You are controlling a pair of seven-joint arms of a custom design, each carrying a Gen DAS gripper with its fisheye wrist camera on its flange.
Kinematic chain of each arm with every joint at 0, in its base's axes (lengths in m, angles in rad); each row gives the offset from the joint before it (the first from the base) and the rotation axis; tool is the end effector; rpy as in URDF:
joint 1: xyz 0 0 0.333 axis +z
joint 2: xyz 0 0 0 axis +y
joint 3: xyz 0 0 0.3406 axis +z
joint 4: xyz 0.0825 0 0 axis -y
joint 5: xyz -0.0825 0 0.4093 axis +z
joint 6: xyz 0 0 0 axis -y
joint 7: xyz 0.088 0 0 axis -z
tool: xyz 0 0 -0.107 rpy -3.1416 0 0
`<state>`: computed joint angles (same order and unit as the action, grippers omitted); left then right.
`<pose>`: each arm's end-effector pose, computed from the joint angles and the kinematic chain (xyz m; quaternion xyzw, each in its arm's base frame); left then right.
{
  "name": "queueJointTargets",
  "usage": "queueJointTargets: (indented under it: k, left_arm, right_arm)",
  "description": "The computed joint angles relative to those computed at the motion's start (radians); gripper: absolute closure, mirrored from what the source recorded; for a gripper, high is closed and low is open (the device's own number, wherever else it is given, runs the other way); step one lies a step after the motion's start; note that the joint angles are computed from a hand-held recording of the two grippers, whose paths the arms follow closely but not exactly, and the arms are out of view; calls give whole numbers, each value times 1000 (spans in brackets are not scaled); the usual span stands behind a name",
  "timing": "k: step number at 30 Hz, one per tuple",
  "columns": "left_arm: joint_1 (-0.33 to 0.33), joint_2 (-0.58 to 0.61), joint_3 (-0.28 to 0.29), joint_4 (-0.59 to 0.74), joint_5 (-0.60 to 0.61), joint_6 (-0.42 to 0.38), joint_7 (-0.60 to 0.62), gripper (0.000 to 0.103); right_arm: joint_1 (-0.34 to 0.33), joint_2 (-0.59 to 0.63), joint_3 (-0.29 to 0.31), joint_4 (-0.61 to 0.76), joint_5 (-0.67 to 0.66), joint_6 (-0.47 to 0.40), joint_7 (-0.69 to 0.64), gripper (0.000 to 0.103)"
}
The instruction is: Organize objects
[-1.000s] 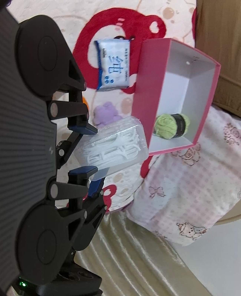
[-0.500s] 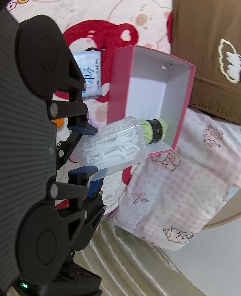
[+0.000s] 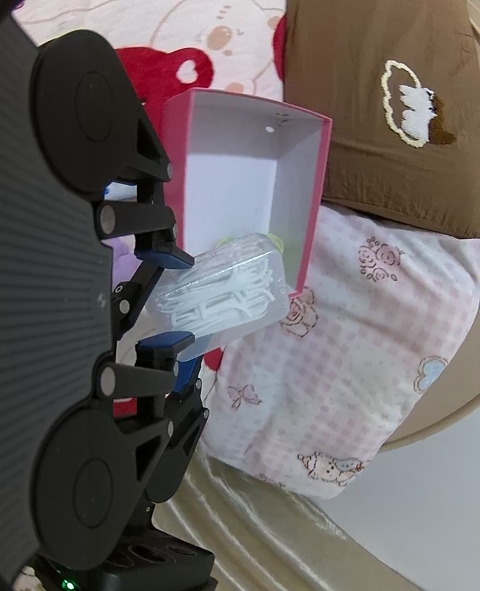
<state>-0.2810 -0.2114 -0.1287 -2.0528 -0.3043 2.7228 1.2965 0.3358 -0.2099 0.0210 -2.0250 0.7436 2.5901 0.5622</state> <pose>0.5192 -0.2210 0.6509 -0.6603 0.6125 -0.4253 0.0890 0.5320 0.1858 0.6447 -0.8367 0.3014 -0.1869 0.4173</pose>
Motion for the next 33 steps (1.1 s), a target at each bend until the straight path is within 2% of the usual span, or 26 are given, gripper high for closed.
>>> queueJointTargets:
  k: [8, 12, 17, 19, 22, 28, 33]
  left_arm:
    - [57, 137, -20, 161, 68, -83, -33, 69]
    - [90, 232, -41, 263, 105, -132, -40, 69]
    - [133, 306, -66, 298, 10, -117, 25, 69]
    - [145, 343, -76, 324, -11, -132, 30, 69]
    - [154, 398, -87, 359, 2, -135, 2, 69]
    - [173, 499, -105, 432, 47, -147, -51, 69]
    - [191, 562, -113, 486, 66, -171, -88, 69]
  right_arm:
    - [-28, 148, 14, 172, -24, -80, 74, 35]
    - [-52, 253, 29, 295, -78, -144, 179, 35]
    - [-82, 363, 47, 408, -108, -213, 278, 35]
    - [-89, 384, 55, 414, -113, -207, 291, 35]
    - [-91, 425, 60, 434, -147, -205, 329, 35]
    - [-97, 544, 62, 547, -218, -265, 451, 35]
    - [-91, 658, 65, 699, -287, -366, 536, 35]
